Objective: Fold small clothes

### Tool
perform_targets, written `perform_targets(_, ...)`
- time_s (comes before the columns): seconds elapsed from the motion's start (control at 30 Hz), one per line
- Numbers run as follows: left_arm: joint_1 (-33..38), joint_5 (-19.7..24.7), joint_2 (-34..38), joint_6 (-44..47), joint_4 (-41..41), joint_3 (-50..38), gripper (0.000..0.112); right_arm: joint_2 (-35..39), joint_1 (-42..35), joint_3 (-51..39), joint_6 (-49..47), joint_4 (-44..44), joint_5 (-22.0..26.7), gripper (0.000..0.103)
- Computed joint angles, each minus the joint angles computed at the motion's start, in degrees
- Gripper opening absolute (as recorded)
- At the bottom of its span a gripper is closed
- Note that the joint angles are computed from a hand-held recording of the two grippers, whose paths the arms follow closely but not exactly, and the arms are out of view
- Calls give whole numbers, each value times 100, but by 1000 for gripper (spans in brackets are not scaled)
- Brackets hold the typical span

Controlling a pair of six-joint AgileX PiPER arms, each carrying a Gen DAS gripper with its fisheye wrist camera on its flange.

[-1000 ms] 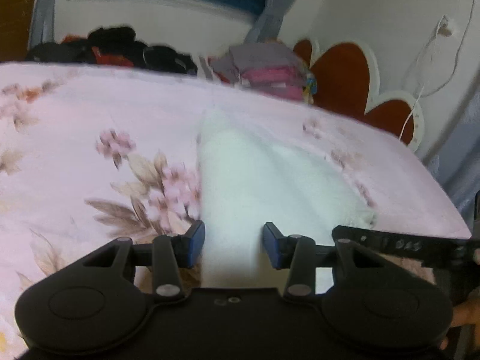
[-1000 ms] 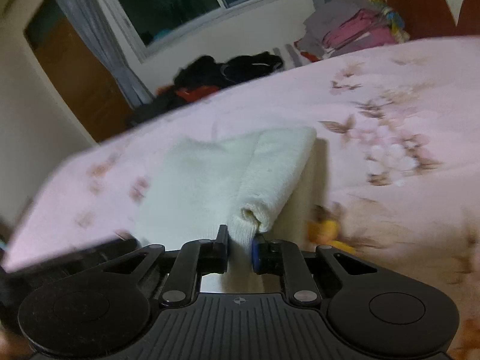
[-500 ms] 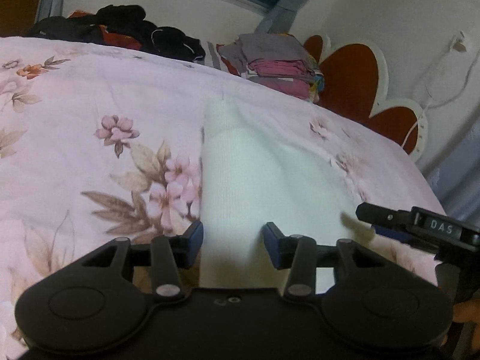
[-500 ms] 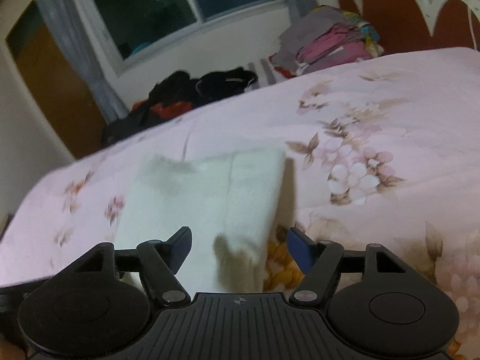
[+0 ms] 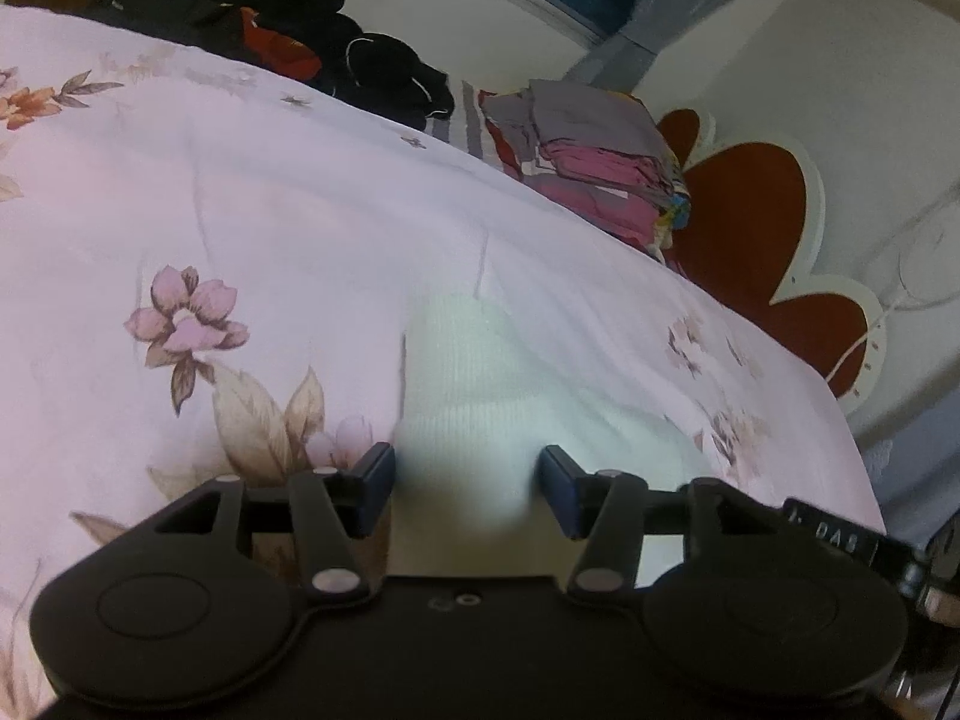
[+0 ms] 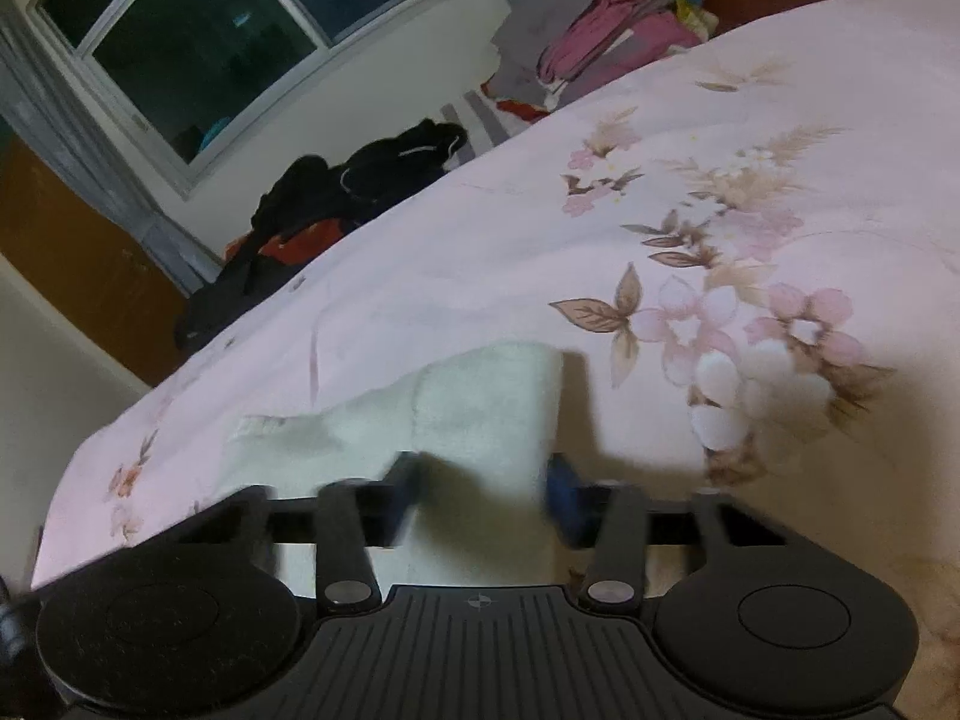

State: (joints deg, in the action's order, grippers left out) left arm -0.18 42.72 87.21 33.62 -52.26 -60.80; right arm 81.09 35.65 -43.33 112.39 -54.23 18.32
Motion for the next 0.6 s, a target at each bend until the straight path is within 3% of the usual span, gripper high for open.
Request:
perform_targets(0.1, 23, -234, -19, 217, -268, 138, 46, 119, 257, -142, 196, -660, 279, 24)
perform_targets(0.17, -61, -521, -193, 423, -371, 389, 42, 184, 606, -196, 426, -1445, 767, 16)
perform_targets(0.23, -197, -881, -392, 762, -502, 706, 42, 455, 859, -342, -110, -1488, 1340, 16)
perform_targets(0.27, -268, -1031, -450, 872, -534, 817, 43, 599, 825, -359, -324, -1361, 1405, 16)
perform_targets(0.4, -351, -950, -448, 429, -67, 603, 46, 471, 547, -30, 51, -1376, 1065, 16)
perform_targets(0.53, -436, -1098, -501, 100, 187, 415, 48, 122, 829, 7, 266, -1439, 1564, 16)
perform_targets(0.6, -584, -1122, -313, -422, 657, 171, 48, 42, 840, -138, 156, -1344, 1590, 16)
